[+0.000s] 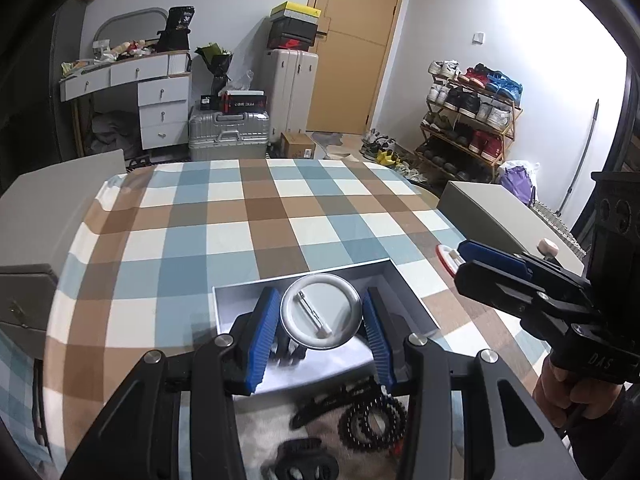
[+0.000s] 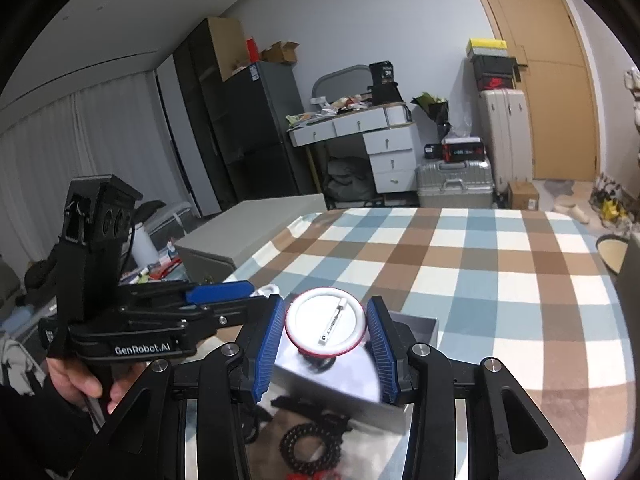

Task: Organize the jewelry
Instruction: 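Carry both badges into the grey box and open both grippers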

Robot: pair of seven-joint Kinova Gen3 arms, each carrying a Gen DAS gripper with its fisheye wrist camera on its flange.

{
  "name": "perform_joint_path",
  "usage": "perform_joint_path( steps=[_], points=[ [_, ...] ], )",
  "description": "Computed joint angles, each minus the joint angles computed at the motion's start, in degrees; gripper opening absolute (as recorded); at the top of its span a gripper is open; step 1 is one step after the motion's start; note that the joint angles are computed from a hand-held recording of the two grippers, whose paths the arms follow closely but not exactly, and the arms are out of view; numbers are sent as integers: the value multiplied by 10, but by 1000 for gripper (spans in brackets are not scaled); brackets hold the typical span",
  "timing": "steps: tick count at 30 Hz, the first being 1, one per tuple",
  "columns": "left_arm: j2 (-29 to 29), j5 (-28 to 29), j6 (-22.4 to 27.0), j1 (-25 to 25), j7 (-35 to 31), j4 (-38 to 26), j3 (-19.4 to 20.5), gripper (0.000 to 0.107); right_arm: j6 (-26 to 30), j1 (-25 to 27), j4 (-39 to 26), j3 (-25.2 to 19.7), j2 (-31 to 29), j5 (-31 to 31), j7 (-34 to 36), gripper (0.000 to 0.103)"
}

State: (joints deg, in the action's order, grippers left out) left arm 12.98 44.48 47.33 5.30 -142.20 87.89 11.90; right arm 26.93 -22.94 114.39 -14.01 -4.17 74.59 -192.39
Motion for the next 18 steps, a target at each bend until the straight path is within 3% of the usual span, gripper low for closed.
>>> perform_joint_path(
  steps=[18],
  points=[
    [72,-70,47,19,71,-77,17,37,-98,32,-31,67,58,-159,165,42]
  ],
)
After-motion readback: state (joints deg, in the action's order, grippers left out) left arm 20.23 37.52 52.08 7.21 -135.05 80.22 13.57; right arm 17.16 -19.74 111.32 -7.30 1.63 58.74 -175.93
